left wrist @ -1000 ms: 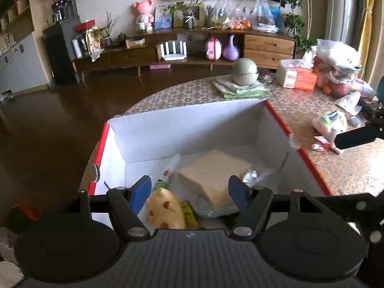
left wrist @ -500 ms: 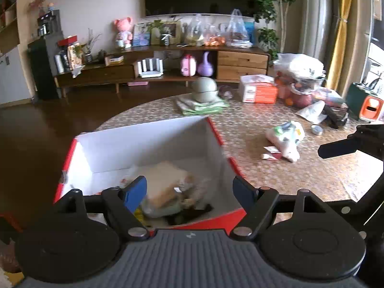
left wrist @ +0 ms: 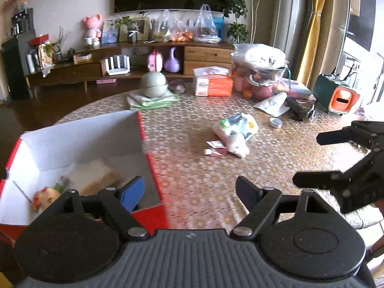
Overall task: Organize objects
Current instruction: 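Move both tools back toward the white plush toy and packet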
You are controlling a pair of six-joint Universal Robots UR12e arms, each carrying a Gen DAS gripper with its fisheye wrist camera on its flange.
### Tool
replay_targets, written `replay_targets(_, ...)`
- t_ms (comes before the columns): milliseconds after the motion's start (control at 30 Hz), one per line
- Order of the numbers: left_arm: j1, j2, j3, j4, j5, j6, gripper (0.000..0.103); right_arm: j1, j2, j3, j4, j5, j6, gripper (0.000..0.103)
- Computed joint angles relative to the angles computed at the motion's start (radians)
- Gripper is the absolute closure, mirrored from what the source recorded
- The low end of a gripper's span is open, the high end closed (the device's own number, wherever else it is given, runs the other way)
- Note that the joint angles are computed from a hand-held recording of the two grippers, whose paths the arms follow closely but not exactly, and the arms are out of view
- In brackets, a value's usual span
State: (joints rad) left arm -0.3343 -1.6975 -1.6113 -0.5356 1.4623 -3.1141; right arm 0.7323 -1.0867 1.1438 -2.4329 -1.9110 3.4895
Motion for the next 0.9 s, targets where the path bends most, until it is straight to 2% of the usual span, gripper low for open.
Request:
replay_targets(133,-0.025,-0.029,0.025,0.002,0.016,-0.008,0.012,-0.010,-0.017,0.032,-0.003,-0.013,0.002,0.001)
replay_targets(167,-0.029,-0.036,0.031,-0.001,0.022,-0.010,0.005,-0.013,-0.018,0.035,-0.006,-0.013,0.002,0.001)
replay_targets(233,-0.040,-0.052,0.044,0.007,0.043,-0.027,0.000,-0.019,-0.023,0.047,-0.019,-0.016,-0.002,0.001)
replay_targets(600,-0.089,-0.169,0.170,-0.044,0.144,-0.112,0.000,-0.046,-0.007,0.055,-0.028,0.008,-0.051,0.002)
replay_targets(800,-0.107,-0.233,0.240,-0.104,0.205,-0.079,0.000,-0.065,0.005,0.054,-0.028,0.036,-0.067,0.003)
replay_targets(900,-0.114,-0.255,0.257,-0.117,0.231,-0.088,0.000,-0.072,0.012,0.053,-0.025,0.043,-0.067,0.004)
